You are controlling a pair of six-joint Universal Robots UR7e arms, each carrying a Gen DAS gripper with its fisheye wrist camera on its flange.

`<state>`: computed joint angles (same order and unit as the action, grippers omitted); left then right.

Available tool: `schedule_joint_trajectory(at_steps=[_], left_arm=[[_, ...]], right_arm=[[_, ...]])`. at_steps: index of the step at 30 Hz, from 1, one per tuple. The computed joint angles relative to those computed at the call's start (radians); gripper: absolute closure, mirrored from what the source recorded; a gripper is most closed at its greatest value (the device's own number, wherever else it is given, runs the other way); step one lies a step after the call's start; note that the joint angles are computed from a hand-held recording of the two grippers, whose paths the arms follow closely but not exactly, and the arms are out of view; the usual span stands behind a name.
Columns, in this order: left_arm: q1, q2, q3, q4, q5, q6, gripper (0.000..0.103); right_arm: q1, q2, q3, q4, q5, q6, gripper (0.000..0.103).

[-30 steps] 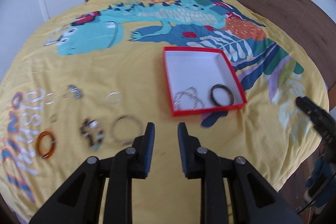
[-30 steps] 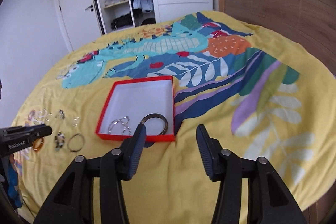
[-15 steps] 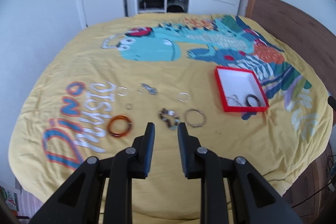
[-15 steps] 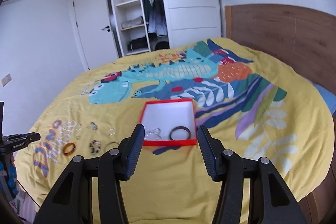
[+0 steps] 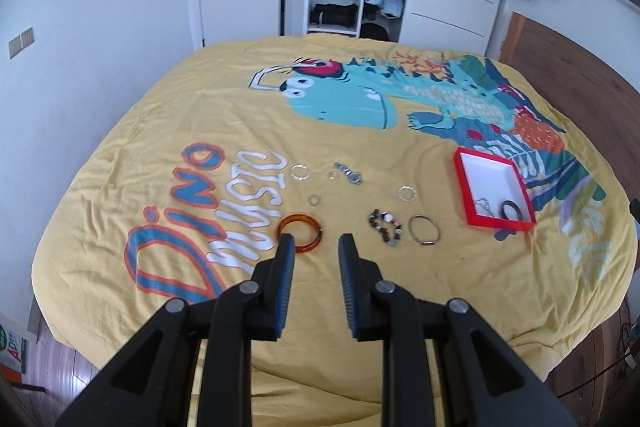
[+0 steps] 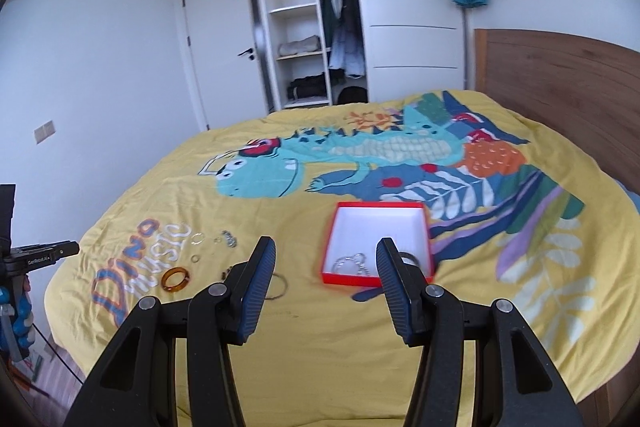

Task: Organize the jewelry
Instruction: 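Open both tools to release the bracelets and withdraw from the box, then grasp a small silver ring with left tool while right tool grasps silver bangle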

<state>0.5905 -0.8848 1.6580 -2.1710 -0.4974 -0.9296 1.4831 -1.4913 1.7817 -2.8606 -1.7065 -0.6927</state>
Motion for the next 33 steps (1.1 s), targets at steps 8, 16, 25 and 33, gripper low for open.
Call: schedule_joint_trajectory(at_steps=[8,16,25,33], left_arm=[[0.073,0.001,0.009,-0.041,-0.037,0.003,0.081],[0.182,0.083,-0.064,-0.135,-0.094,0.121,0.081],[0.311,0.236,-0.247,-0.216,-0.198,0.299,0.081],[0.399,0.366,-0.443,-0.182,-0.257,0.374,0.081]], right_arm=[[0.018,0.11,-0.054,0.043,-0.038,0.0,0.053],[0.016,0.275,-0.165,0.124,-0.085,0.006,0.058],[-0.006,0.487,-0.328,0.236,-0.143,0.013,0.061],[-0.015,0.641,-0.478,0.334,-0.186,-0.01,0.061]])
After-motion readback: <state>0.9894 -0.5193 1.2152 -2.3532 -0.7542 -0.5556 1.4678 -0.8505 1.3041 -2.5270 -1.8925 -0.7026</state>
